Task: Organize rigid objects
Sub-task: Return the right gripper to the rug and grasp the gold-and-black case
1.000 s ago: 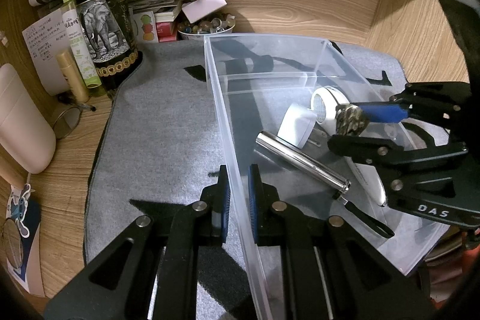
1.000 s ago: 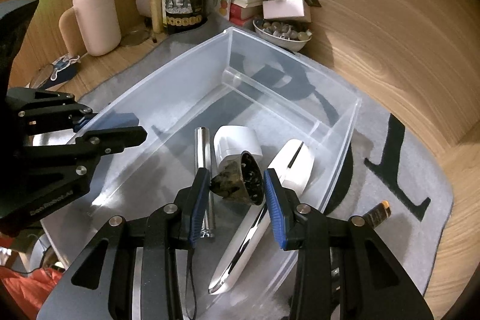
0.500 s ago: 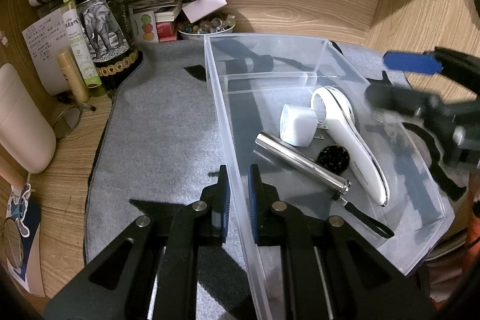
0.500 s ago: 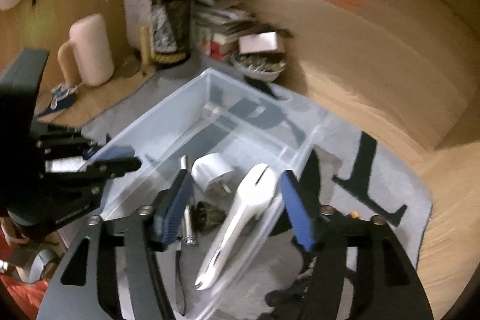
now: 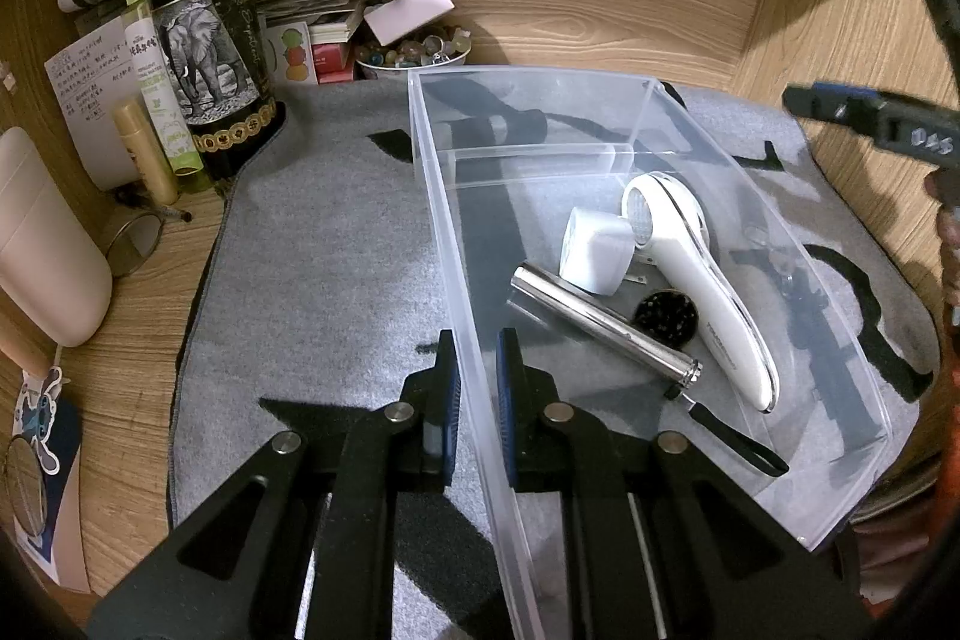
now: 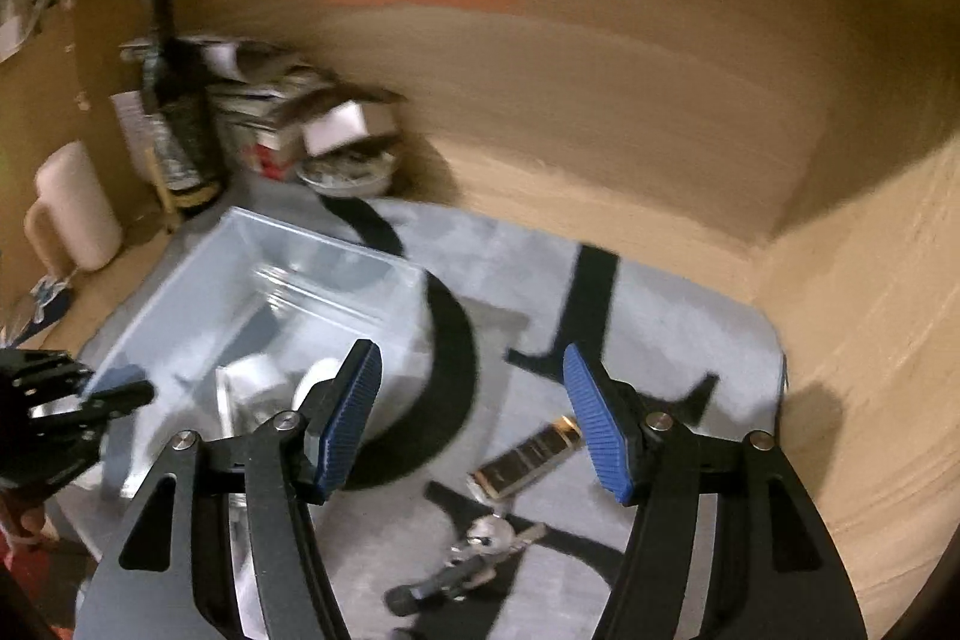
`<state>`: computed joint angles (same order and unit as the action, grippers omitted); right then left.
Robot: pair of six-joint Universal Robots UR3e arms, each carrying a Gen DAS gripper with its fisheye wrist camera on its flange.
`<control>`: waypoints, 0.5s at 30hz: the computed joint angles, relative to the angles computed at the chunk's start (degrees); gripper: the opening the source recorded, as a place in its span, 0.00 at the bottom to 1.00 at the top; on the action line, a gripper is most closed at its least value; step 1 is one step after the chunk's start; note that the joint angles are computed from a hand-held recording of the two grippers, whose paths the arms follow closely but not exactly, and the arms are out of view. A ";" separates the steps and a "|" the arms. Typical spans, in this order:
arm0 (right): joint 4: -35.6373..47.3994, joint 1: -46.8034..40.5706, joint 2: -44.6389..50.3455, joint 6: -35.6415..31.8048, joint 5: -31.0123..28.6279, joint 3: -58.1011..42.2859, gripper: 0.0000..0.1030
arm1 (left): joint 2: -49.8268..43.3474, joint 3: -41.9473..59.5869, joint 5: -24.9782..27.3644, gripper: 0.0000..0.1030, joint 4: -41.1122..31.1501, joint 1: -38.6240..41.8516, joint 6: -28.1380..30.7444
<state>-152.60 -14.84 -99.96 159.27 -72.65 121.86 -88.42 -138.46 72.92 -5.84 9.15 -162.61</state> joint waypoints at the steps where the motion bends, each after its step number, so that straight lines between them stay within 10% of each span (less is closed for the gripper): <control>1: -0.09 -0.56 1.39 0.22 -0.29 -0.08 0.59 | -0.15 0.19 0.10 0.11 0.02 -0.20 -0.17; 15: 1.65 -3.59 19.27 3.88 -1.64 -2.77 0.59 | 0.03 0.14 0.22 0.11 -0.16 -0.17 -0.01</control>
<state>-150.95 -18.43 -80.69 163.15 -74.29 119.09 -88.39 -138.32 73.15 -6.01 8.98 -162.62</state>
